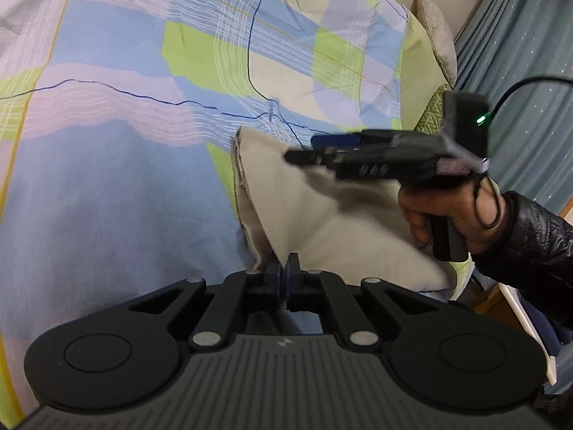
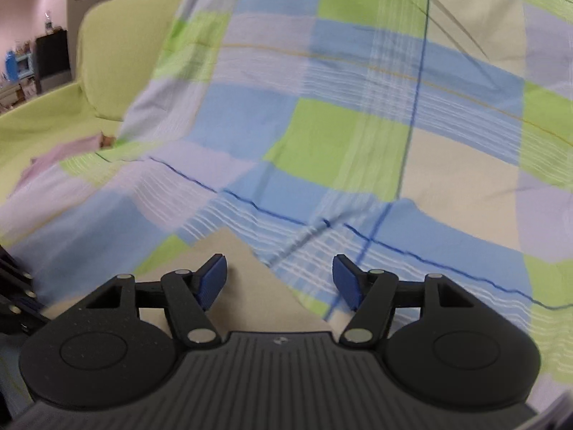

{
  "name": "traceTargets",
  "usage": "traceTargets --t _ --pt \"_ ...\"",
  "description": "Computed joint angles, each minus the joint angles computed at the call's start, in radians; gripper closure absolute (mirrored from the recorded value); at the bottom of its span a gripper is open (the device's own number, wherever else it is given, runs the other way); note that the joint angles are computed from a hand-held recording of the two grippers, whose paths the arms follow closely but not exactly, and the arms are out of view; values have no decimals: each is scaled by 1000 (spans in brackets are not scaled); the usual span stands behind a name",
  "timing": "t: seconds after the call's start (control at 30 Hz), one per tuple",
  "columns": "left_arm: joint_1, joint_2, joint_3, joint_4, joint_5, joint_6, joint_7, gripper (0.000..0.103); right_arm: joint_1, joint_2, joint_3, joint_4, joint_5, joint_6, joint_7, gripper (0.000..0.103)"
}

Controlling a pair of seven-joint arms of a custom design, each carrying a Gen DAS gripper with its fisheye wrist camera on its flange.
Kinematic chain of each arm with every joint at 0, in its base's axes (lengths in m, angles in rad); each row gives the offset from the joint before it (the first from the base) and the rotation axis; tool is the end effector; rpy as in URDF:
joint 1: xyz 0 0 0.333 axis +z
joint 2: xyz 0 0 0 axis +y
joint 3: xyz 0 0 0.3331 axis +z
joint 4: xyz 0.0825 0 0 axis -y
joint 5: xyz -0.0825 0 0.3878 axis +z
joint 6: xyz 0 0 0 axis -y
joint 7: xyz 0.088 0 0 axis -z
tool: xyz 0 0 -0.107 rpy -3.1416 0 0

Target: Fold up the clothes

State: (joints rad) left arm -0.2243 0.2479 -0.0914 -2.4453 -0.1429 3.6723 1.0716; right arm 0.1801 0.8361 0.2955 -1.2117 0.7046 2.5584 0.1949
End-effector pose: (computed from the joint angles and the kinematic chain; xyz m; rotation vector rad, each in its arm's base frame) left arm 0.5203 -0.1488 0.3349 -2.0671 1.4308 -1.2462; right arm 0.7589 0.2894 0.3523 -2.2517 0.4319 -0.2791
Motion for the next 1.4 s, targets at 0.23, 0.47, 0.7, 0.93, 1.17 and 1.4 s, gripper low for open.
traceTargets --t 0.23,0.47,0.7,0.93,1.17,1.4 --pt "-4 -9 3 1 -13 -10 -13 103 -38 -19 22 -22 51 36 3 40" --pt "-54 -32 21 -1 -118 -36 84 103 -97 -93 19 -151 83 150 19 39" --pt "-133 -67 56 2 -290 -80 240 103 -190 -145 75 -267 234 304 -57 35" --pt "-257 -92 95 91 -697 -108 644 103 -245 -164 83 -320 322 325 -85 32" --pt "-47 73 -25 287 -274 -152 406 103 -337 -246 174 -436 580 263 -347 32" --pt "-124 159 115 397 -217 -339 297 103 -300 -298 129 -512 641 187 -532 32"
